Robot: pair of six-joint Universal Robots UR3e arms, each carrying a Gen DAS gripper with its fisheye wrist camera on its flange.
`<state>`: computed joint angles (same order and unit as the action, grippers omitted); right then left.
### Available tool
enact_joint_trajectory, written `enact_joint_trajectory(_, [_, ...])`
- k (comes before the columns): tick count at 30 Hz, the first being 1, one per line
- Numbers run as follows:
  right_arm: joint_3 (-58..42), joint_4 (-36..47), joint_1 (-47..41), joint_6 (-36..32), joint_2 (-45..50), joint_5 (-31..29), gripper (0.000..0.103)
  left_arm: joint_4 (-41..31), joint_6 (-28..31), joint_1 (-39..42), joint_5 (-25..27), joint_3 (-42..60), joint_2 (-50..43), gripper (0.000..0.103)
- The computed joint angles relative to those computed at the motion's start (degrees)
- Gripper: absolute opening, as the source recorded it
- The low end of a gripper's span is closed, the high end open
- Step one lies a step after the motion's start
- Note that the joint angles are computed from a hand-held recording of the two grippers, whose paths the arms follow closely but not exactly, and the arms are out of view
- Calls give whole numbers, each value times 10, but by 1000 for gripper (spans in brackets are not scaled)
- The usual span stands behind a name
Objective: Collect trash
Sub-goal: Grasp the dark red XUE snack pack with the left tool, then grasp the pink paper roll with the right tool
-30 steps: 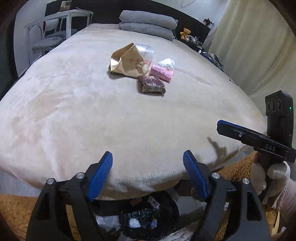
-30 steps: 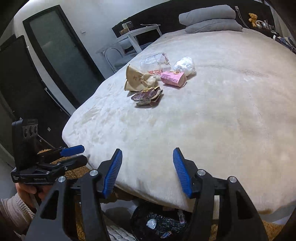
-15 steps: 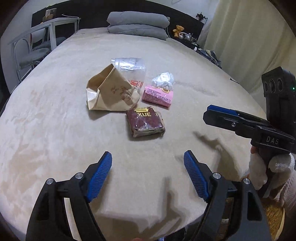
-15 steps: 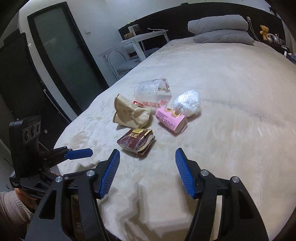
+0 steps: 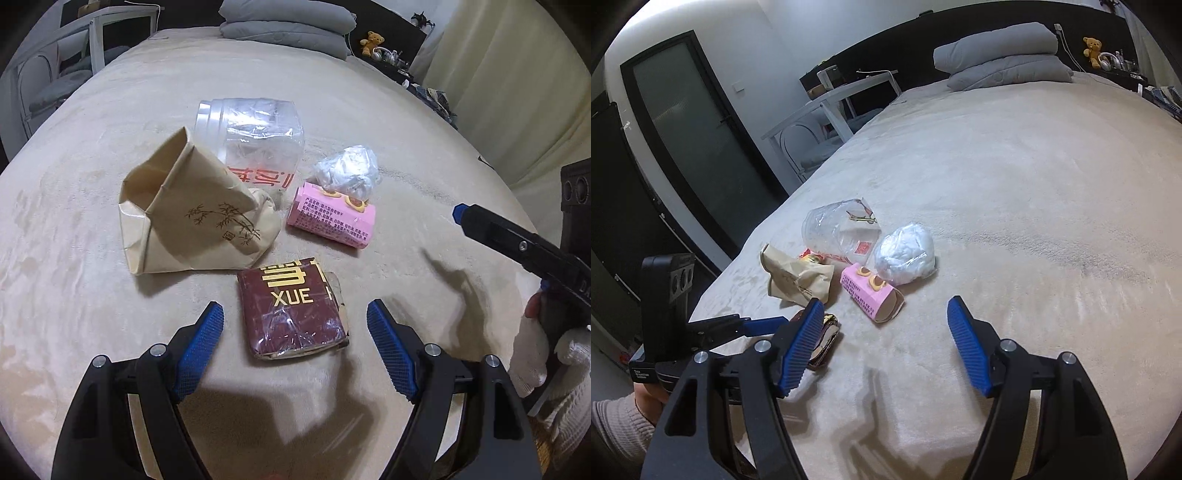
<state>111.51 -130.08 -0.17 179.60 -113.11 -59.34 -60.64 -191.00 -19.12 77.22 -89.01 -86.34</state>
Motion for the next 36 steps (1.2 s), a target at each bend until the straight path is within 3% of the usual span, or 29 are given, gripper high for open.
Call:
enact_joint_trajectory(5, [-1, 8, -6, 0, 0, 2, 69, -16, 1, -33, 41, 41, -48, 75])
enact_joint_trajectory(9, [-4, 3, 5, 6, 9, -9, 69, -19, 0, -56, 83, 63, -69, 61])
enact_joint_trajectory(16, [-13, -17, 30, 19, 36, -29, 69, 1, 9, -36, 58, 30, -34, 60])
enact_joint_trajectory(27, [-40, -65, 94, 30, 97, -88, 69, 22, 51, 18, 14, -79, 108, 60])
enact_joint_trajectory(36, [-102, -111, 172, 42, 195, -168, 69, 8, 68, 84, -35, -124, 193, 60])
